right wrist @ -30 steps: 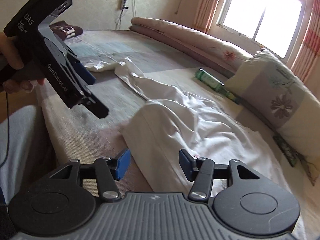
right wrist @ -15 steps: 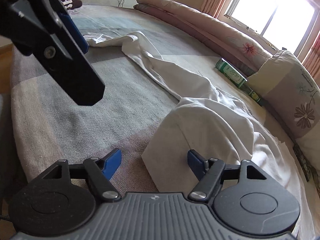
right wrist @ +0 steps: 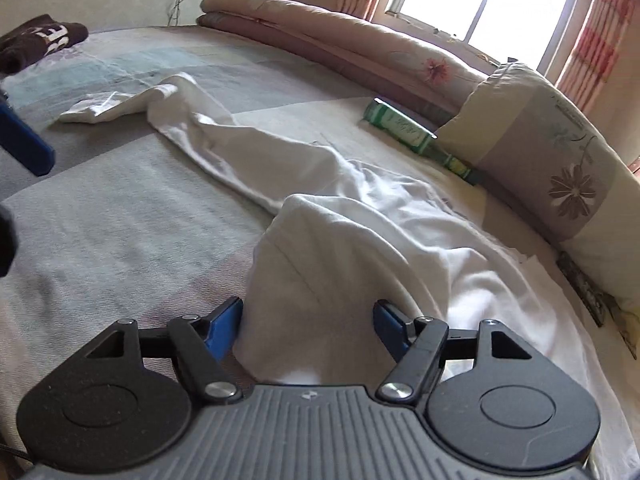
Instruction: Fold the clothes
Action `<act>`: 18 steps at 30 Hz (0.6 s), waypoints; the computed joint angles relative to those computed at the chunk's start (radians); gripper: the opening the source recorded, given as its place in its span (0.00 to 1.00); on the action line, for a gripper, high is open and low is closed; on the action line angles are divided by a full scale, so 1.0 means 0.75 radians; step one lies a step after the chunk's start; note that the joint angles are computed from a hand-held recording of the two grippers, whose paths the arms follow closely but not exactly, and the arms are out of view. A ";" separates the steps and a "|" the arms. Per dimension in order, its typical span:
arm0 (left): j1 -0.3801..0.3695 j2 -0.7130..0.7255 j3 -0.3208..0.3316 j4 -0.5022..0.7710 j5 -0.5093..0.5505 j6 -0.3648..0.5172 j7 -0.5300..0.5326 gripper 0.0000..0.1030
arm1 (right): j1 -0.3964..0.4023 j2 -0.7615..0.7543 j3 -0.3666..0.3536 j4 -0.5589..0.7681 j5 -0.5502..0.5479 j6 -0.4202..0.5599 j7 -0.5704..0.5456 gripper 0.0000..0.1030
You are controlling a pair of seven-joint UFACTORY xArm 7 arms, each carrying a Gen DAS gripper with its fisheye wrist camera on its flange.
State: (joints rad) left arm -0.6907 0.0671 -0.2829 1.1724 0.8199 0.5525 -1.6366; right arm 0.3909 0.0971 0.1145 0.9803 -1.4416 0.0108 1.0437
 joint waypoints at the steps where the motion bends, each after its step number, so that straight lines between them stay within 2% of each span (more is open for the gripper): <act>1: -0.001 0.002 0.000 0.001 0.001 0.000 0.000 0.99 | -0.006 0.003 -0.013 0.018 -0.038 -0.001 0.052 0.73; 5: -0.004 0.013 0.003 0.003 -0.002 -0.005 -0.003 0.99 | -0.036 0.010 -0.026 0.056 -0.038 0.061 0.053 0.74; 8: -0.006 0.016 0.008 -0.001 0.002 -0.021 -0.017 0.99 | -0.070 0.029 -0.042 0.067 0.095 0.059 -0.027 0.74; 12: -0.009 0.015 0.011 -0.008 0.013 -0.030 -0.031 0.99 | -0.083 0.012 -0.075 0.052 0.187 0.060 -0.030 0.74; 14: -0.010 0.013 0.011 -0.014 0.015 -0.032 -0.042 0.99 | -0.078 -0.016 -0.086 0.040 0.120 0.065 0.054 0.74; 18: -0.011 0.007 0.007 -0.023 0.017 -0.023 -0.058 0.99 | -0.089 -0.088 -0.037 0.021 -0.196 0.125 0.306 0.74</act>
State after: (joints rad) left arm -0.6992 0.0726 -0.2774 1.1555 0.8328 0.5352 -1.6799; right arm 0.3245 0.0310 0.0869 0.9959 -1.5889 0.1044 1.2736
